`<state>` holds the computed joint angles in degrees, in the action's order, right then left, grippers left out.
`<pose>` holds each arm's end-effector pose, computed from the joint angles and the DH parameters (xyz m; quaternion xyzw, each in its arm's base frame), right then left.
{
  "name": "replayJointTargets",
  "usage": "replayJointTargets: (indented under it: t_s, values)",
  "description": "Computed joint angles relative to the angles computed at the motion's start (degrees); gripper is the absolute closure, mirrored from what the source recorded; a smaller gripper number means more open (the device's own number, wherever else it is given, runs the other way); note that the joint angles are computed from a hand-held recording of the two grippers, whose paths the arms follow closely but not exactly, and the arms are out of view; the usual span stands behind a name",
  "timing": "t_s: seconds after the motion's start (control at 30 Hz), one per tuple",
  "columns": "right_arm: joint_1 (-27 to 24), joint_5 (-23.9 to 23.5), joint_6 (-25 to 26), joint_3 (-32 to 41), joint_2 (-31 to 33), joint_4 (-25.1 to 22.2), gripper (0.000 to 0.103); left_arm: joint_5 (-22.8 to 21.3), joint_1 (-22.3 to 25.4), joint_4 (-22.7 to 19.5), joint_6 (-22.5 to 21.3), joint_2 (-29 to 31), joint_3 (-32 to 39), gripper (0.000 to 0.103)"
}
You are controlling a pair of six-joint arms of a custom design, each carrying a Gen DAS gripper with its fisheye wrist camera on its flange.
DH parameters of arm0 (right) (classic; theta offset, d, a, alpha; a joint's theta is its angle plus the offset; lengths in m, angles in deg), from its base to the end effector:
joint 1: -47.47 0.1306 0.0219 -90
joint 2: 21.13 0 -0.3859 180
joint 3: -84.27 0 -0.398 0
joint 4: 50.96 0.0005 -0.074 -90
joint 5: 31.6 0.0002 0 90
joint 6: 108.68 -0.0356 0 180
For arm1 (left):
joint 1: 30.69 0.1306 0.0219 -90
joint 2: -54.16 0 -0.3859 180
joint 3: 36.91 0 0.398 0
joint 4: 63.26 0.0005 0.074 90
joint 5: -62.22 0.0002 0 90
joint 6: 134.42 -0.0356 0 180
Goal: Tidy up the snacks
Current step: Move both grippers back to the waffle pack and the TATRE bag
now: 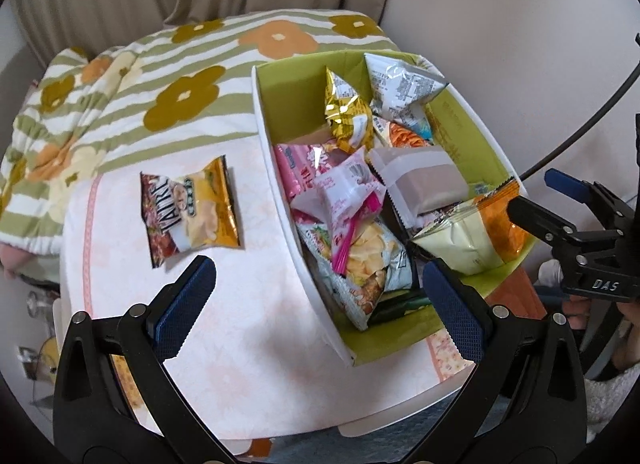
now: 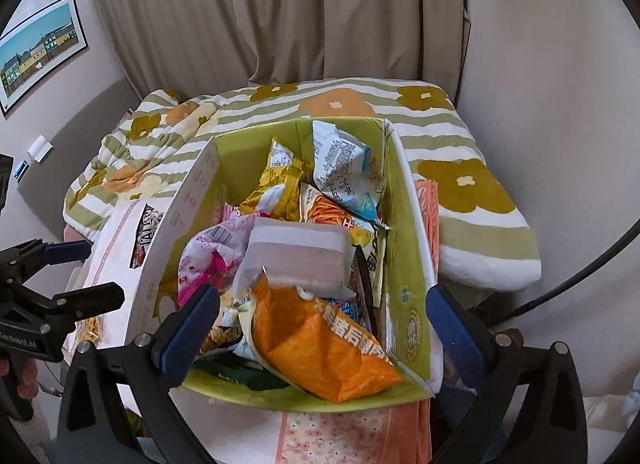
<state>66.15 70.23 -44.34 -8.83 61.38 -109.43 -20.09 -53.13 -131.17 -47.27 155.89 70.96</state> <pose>0.4119 0.1310 0.4554 0.0893 0.9425 0.0250 0.3210 0.5041 -0.2139 0.4546 0.2278 0.9406 -0.1055 0.2287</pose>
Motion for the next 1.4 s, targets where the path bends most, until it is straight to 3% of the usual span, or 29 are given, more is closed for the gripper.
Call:
replayJointTargets:
  t_s: [0.4,0.67,0.87,1.03,1.23,1.4]
  values:
    - [1.78,-5.07,5.64,4.40,1.33,0.26,0.000,-4.28,2.21,0.49,3.30,-5.55,-4.44,0.000]
    - [5.19,-10.58,10.28,9.05,5.82,3.58,0.000,-7.91,7.63,-0.27,3.15,-10.44,-9.47,0.000]
    - [8.47,-11.58,11.34,13.51,10.97,3.66,0.000,-7.85,13.25,-0.63,-3.32,-12.35,-13.32,0.000]
    - [10.87,-10.51,10.72,18.39,16.06,2.41,0.000,-5.46,19.25,-1.84,-12.46,-10.62,-14.97,0.000]
    - [13.20,-9.23,4.65,25.46,23.43,-0.62,0.000,-2.94,24.23,-4.84,-24.38,-4.39,-13.95,0.000]
    - [14.62,-7.36,0.00,31.40,29.55,-3.97,0.000,-3.44,26.06,-5.53,-34.92,-0.06,-13.84,0.000]
